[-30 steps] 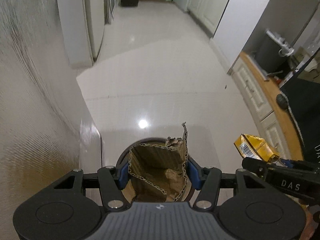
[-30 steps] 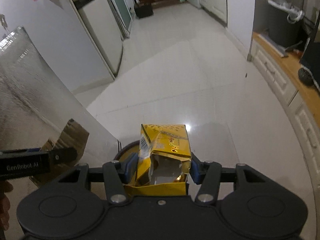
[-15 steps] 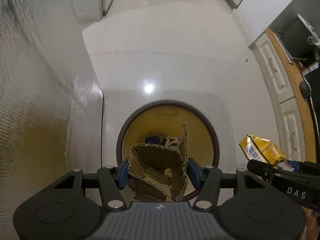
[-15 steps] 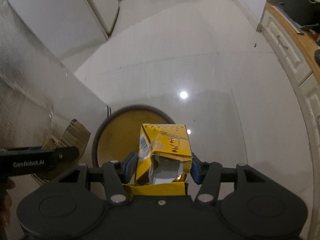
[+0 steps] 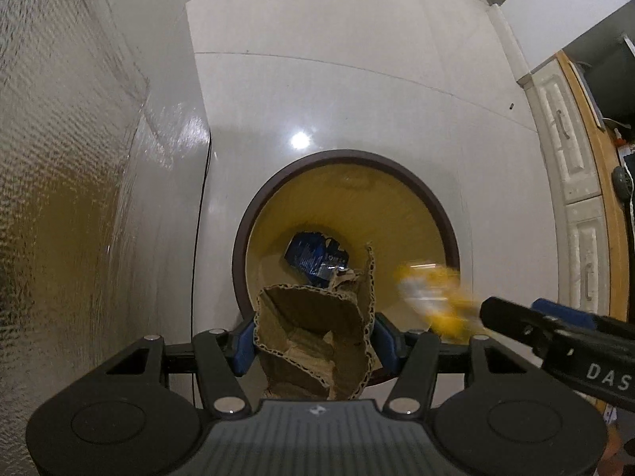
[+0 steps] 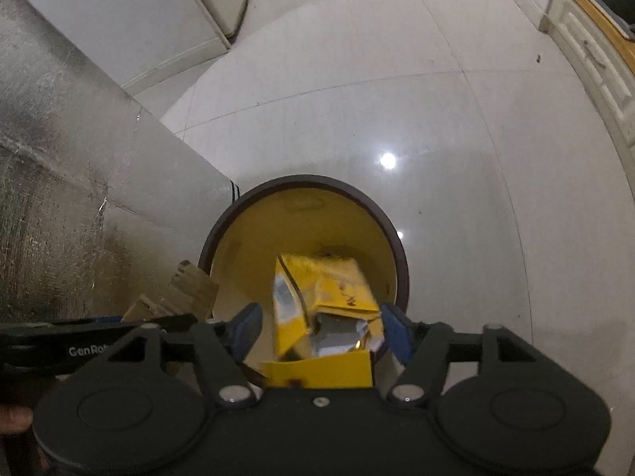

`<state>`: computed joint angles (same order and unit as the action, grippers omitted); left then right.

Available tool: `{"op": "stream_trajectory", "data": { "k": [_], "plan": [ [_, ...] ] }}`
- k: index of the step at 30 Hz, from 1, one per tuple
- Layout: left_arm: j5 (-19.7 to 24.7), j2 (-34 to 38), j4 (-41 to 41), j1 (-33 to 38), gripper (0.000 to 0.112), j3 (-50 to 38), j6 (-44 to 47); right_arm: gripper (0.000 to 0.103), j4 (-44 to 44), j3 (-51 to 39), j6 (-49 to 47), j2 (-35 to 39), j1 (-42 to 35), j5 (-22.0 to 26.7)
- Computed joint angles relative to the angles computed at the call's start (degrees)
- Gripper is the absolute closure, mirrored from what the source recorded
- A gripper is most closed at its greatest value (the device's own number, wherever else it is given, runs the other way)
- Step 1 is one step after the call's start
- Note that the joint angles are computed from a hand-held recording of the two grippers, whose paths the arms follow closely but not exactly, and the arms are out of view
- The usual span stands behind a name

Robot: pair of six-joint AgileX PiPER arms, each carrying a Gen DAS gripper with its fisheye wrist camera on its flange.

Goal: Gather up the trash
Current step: 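Open the right gripper dropping the yellow box while the left gripper drops the cardboard, then move both open tools back from the bin toward the counter trash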

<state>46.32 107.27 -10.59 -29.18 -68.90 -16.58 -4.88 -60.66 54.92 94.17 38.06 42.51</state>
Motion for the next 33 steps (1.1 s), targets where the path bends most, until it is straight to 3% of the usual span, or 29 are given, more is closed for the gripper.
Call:
{"op": "stream_trajectory", "data": {
  "k": [6, 12, 26, 33],
  "plan": [
    [-2.7, -0.9, -2.6, 0.5, 0.052, 2.0, 1.2, 0.023, 0.2, -0.2, -1.9, 0.4, -0.1, 1.3],
    [-4.9, -1.5, -3.2, 0.2, 0.038, 2.9, 1.4, 0.020, 0.9, 0.3, -3.6, 0.3, 0.4, 3.4],
    [0.3, -0.5, 0.3, -0.5, 0.019, 0.9, -0.3, 0.015, 2.3, -0.8, -7.3, 0.3, 0.1, 6.1],
    [2.9, -0.8, 3.1, -0.8, 0.013, 0.4, -2.1, 0.002, 2.0, -1.9, -8.1, 1.4, 0.8, 7.2]
  ]
}}
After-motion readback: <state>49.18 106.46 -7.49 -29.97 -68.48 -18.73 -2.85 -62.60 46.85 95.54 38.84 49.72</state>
